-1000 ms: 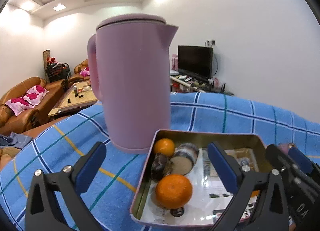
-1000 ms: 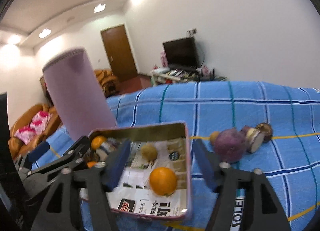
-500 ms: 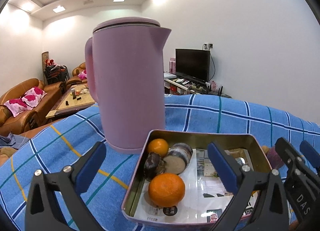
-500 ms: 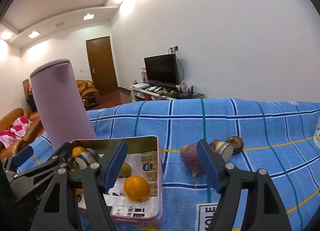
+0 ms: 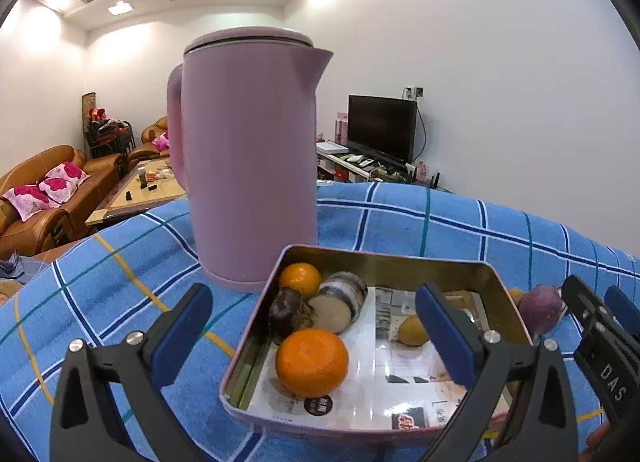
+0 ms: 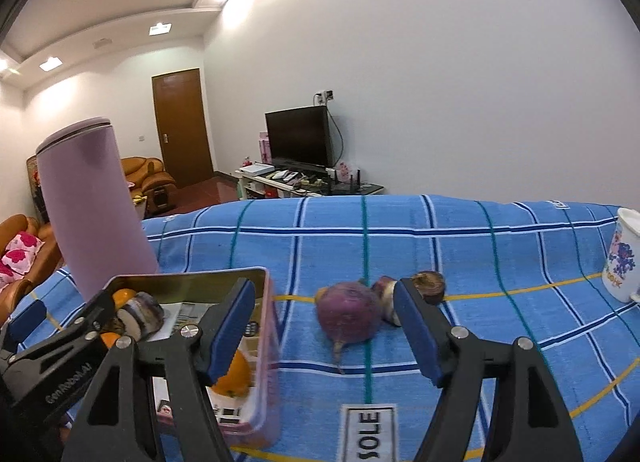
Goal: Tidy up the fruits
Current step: 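Withdraw both open tools from the tin toward the purple turnip and root slices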
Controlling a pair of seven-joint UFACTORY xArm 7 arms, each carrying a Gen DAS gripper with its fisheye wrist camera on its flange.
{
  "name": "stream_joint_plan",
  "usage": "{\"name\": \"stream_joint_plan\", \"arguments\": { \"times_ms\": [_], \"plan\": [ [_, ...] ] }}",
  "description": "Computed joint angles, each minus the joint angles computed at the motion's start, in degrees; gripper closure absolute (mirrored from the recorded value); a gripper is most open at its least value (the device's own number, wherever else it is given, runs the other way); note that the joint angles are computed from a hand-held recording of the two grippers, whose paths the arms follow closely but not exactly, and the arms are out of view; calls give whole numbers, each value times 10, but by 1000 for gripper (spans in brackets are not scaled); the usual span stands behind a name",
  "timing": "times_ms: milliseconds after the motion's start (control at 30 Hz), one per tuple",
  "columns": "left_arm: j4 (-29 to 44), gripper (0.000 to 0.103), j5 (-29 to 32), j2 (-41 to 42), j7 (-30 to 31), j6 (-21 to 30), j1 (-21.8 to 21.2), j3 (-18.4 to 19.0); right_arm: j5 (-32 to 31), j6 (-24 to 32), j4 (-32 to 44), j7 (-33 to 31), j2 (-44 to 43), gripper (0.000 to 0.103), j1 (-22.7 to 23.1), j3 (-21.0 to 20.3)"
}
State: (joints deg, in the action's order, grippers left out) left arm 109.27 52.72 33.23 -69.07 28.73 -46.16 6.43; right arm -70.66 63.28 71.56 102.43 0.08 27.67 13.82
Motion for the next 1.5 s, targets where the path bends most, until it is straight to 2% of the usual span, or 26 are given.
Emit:
{"name": "stream_joint_plan", "arguments": {
  "times_ms": [400, 833, 1100, 1233, 1500],
  "plan": [
    [1, 0, 27, -1, 2, 10, -20, -6, 26, 12, -43, -11, -43, 30, -20, 10],
    [21, 0, 9, 11, 40, 18, -38, -15, 55, 17, -105, -19, -110, 30, -59, 30],
    [40, 0, -30, 25, 86, 18, -48, -27, 91, 17, -145, -43, -157, 30, -89, 39],
    [59, 0, -58, 38, 118, 24, -56, -32, 128, 1, -175, -59, -191, 30, -108, 35],
    [89, 0, -94, 58, 172, 28, -78, -31, 198, -70, -231, -77, -251, 30, -159, 27]
  ]
}}
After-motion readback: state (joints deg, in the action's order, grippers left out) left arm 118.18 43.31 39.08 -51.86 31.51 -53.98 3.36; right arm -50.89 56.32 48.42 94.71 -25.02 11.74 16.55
